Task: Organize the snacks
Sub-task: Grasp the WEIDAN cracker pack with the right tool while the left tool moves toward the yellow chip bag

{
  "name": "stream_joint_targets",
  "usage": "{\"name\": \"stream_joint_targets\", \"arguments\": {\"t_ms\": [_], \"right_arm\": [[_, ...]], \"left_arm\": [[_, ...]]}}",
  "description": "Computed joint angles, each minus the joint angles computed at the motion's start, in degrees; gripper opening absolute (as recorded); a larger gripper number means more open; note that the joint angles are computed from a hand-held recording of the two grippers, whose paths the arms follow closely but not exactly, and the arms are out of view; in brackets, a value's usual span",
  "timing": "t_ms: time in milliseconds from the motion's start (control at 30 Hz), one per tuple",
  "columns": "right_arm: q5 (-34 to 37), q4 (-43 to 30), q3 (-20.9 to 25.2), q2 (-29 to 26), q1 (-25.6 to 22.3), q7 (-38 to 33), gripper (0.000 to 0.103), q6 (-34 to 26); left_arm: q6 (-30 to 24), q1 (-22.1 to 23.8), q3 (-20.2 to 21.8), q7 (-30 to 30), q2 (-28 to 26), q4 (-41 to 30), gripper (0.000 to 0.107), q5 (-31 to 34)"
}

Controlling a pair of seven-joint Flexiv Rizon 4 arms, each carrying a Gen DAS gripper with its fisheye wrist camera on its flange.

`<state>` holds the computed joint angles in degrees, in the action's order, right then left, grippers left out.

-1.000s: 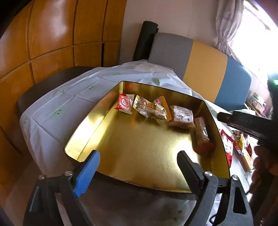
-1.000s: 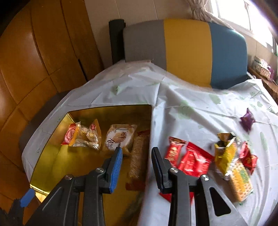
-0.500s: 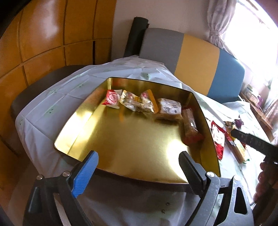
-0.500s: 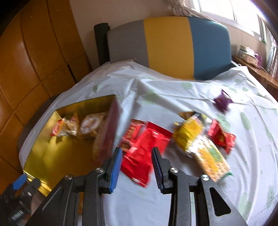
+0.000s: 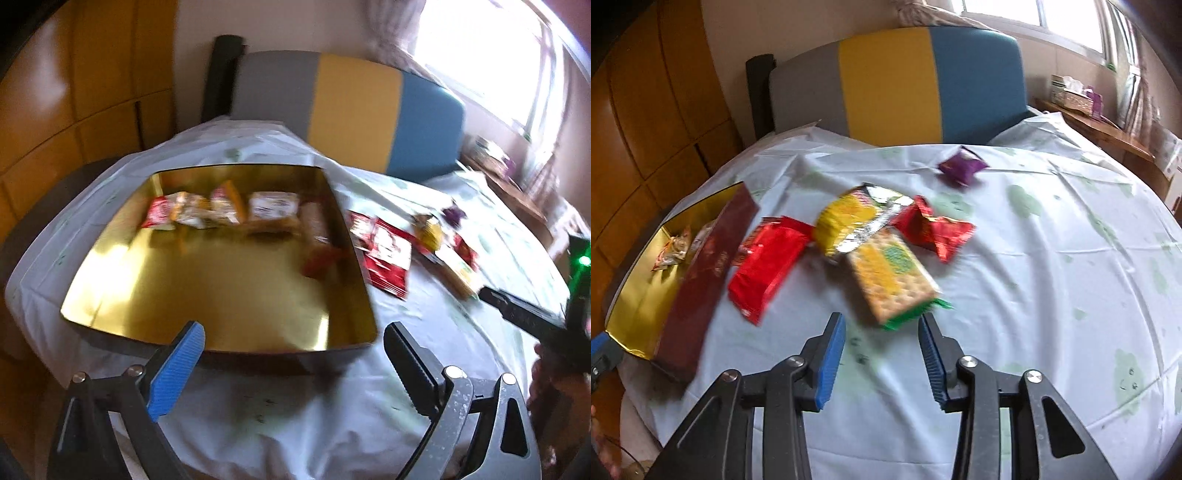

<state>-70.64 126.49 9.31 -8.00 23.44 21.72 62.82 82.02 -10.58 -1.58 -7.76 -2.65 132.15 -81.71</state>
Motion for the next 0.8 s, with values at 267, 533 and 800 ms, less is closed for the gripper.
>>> {"name": "stream_joint_targets", "arguments": {"t_ms": [267,533,800], "right_arm": [[0.2,-2.1,-1.4,-1.9,-1.3,-6.6,0.057,0.9],[8.4,-8.1,-2.9,-8.2,-0.5,-23.5,0.066,2.5],[6.1,-7.1,-6.3,-9.1,0.9,-22.4,0.052,6.8]], "left_arm": [[-3.5,-0.4,0.0,-5.2,1.9,2.4,0.099,9.9],[-3.9,-0.3,0.4,-8.3,2.1,2.9,0.099,14.5],[-3.5,-0.4,0.1,-9.4,1.9,2.5,0.099,15.8]]}}
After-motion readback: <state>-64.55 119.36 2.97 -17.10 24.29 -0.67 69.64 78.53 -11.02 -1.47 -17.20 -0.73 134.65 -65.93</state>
